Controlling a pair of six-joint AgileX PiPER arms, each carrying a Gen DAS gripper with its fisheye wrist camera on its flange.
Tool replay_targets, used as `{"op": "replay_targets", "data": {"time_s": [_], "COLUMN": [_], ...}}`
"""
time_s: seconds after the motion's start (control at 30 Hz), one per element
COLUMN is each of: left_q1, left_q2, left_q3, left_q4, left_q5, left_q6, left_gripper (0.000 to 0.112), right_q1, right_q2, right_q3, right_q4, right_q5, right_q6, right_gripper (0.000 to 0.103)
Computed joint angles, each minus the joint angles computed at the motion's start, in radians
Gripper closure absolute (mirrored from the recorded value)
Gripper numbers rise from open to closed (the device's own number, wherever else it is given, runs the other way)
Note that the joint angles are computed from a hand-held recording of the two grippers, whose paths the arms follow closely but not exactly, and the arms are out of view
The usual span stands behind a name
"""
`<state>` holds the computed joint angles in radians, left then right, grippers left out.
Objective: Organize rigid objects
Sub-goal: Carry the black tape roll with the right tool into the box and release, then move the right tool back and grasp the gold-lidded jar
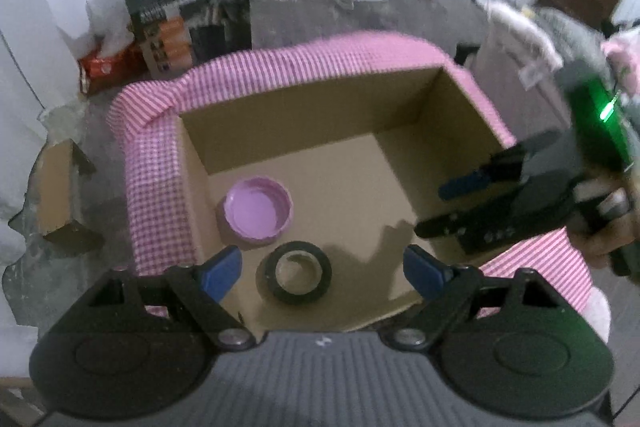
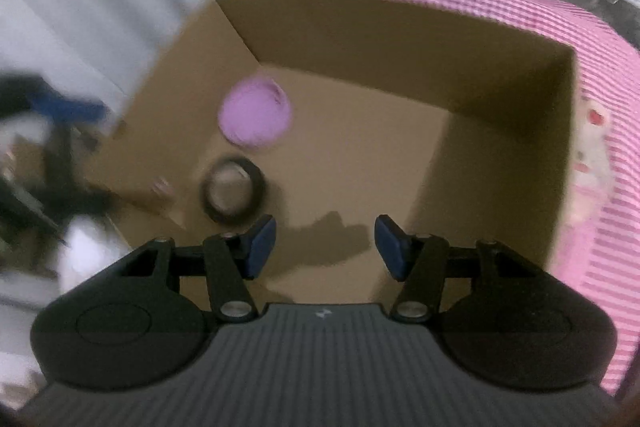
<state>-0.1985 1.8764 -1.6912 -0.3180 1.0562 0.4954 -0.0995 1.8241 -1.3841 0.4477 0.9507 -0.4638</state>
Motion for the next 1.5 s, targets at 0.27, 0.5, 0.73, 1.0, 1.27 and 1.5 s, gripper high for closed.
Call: {"op": "replay_targets", "data": {"time_s": [0.27, 0.5, 0.73, 1.0, 1.27, 1.5], "left_q1": [0.083, 0.114, 0.156, 0.154, 0.06, -0.173], "left_q2": [-0.226, -0.332, -0.393, -0.458, -0.537, -0.572], "left_q3": [0.312, 0.519, 0.655, 0.804, 0.997, 1.178], "left_q4": [-0.153, -0.275, -0.412, -0.522, -0.644, -0.753], "left_q5": [-0.162, -0.242, -0.251, -0.29, -0.421, -0.754], "left_q6": [0.135, 0.249, 0.382, 0.555, 0.733, 0.853], "left_gripper": [0.022, 0.022, 0.022, 0.016, 0.016, 0.016], "right_q1": [0.048, 0.044, 0.031, -0.02, -0.275, -0.42], "right_q2": [-0.051, -0.083, -0.077, -0.228, -0.639, -0.882], "right_q3": [0.117, 0.125, 0.134, 0.272, 0.601, 0.888], "right_q4": [-0.123, -0.133, -0.115, 0.072, 0.53, 0.655], "right_q5": [-0.081, -0.068, -0.098, -0.183, -0.088, 0.001], "right_q6": [-0.053, -0.091, -0.135, -0.282, -0.512, -0.535], "right_gripper": [0.056, 0.06, 0.06, 0.058, 0.041, 0.036]}}
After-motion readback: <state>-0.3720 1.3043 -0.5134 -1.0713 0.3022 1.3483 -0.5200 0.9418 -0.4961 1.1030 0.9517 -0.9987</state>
